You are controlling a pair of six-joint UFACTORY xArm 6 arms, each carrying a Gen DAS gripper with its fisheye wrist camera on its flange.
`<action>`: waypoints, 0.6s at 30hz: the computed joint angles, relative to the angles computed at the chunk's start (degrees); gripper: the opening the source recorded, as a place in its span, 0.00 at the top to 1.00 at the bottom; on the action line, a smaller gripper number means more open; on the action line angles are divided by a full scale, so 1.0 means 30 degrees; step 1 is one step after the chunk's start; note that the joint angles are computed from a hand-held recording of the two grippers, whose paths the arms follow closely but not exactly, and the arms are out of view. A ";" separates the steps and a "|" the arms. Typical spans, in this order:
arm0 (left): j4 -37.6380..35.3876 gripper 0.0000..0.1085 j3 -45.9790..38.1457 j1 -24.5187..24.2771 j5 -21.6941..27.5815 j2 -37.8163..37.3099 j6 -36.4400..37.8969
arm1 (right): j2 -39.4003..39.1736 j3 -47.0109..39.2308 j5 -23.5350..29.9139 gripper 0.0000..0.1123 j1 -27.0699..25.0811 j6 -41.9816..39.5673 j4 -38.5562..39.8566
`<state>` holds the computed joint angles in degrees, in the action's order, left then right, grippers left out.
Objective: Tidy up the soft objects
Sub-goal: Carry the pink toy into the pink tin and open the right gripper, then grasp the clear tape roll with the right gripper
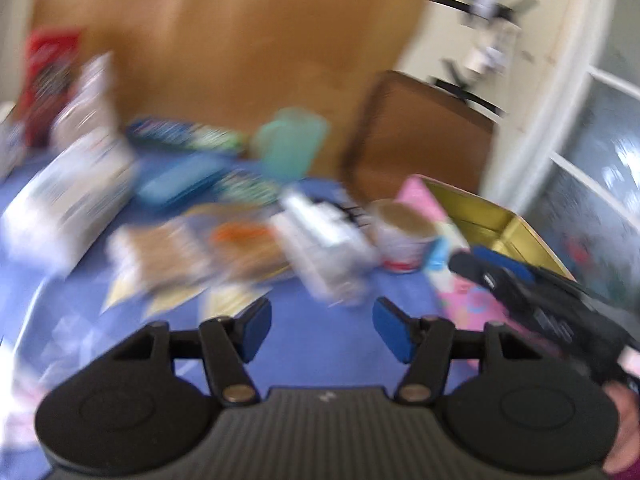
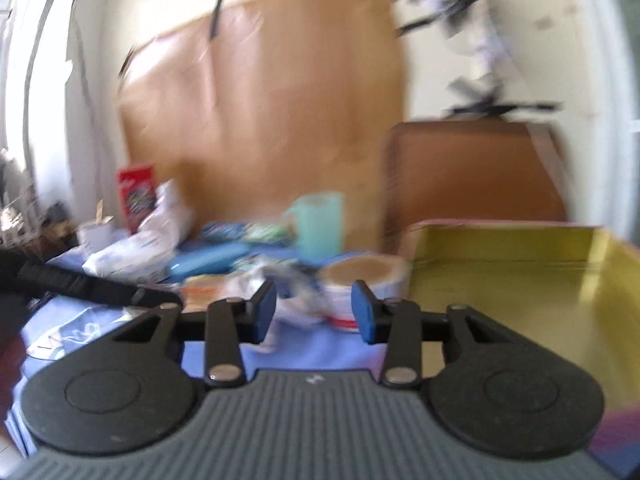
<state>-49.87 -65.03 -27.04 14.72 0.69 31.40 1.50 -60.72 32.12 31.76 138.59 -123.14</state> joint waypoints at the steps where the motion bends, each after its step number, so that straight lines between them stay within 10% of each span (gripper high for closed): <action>1: -0.0569 0.47 0.0350 0.0363 0.0152 -0.0229 0.0042 | 0.1113 -0.1508 -0.1138 0.61 -0.0380 -0.0139 -0.0038; 8: -0.2050 0.47 0.0851 0.1753 0.1390 -0.0668 0.0407 | 0.7674 -0.9496 -0.4509 0.62 -0.1697 -0.9652 0.8305; 9: -0.2313 0.47 0.0754 0.1742 0.1461 -0.0631 0.0732 | 0.7933 -0.9705 -0.5305 0.74 -0.2067 -1.0163 0.9060; 18: -0.4548 0.46 0.0340 0.1963 0.2888 -0.0388 0.3449 | 0.3818 -0.4665 -0.5970 0.89 0.0320 -0.2788 0.1171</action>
